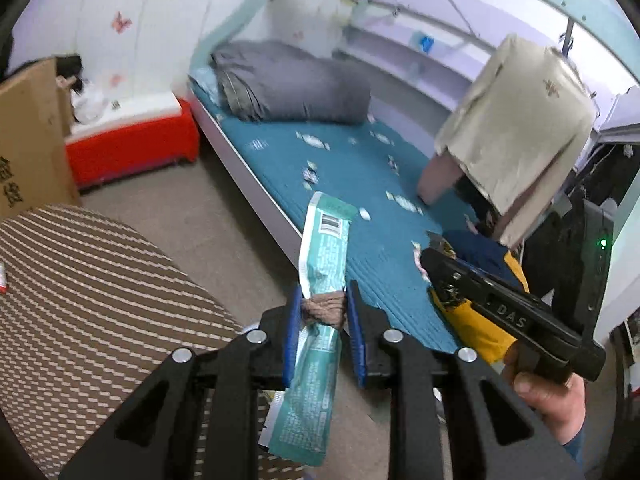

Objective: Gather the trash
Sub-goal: 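Carry tube and wrapper over the bin and open both grippers, then move both grippers back to the table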

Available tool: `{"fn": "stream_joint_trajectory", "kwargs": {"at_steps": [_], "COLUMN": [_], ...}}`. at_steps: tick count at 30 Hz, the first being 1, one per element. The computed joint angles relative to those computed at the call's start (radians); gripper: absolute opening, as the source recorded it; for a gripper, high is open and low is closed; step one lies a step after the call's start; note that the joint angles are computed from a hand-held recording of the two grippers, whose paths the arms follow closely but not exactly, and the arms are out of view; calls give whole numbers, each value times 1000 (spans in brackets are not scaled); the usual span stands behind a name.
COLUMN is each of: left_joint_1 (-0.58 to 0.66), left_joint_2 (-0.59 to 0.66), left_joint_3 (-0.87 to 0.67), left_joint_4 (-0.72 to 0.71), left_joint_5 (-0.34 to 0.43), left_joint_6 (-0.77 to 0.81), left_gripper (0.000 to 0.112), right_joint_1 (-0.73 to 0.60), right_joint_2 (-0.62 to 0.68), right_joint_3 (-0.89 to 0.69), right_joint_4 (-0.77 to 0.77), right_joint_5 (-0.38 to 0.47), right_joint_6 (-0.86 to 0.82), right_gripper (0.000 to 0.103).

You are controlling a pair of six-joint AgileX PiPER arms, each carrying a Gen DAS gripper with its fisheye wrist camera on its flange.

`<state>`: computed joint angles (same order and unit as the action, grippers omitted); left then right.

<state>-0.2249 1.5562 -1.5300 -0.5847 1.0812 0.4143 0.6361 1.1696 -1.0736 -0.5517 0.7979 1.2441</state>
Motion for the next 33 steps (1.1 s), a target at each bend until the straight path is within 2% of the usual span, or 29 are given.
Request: {"fn": "stream_joint_trajectory", "kwargs": {"at_steps": [2,9,14,17,19,20,21,23,24,27,29,33], "left_joint_1": [-65,-173,-202,-208,-211,-212,-216,-219,-213,-196,-191,-177], "left_joint_2": [35,165,264,319,344,344,335,333,334,305,277,202], "left_joint_3": [2,-5,-53,-101,-128,-130,-124,-135,-147,-136,-116,-69], "left_joint_4": [45,160,221,232,248,260,286,305,302,304,306,311], "left_joint_5": [-19,-75,-63,-24,0,-4,-22,-27,-15,-26,-50,-88], "left_joint_6": [-53,-169,-217,-220,-223,-230,-242,-251,-251,-264,-260,-242], "left_gripper": [21,21,22,25,58,84,89,89,89,89,89,91], "right_joint_1": [-63,-232,-313,-365,-400,-400,-413,-427,-426,-410,-393,-335], "right_joint_2": [-3,69,135,176,214,220,226,229,229,205,183,155], "right_joint_3": [50,175,221,243,253,261,273,301,306,323,325,289], "right_joint_4": [63,304,483,644,759,786,853,946,936,819,721,494], "right_joint_5": [-43,-225,-326,-383,-410,-418,-434,-462,-464,-469,-450,-366], "right_joint_6": [-25,-165,-306,-457,-562,-577,-632,-703,-686,-540,-431,-197], "right_gripper": [26,26,26,29,33,51,64,69,72,93,97,97]}}
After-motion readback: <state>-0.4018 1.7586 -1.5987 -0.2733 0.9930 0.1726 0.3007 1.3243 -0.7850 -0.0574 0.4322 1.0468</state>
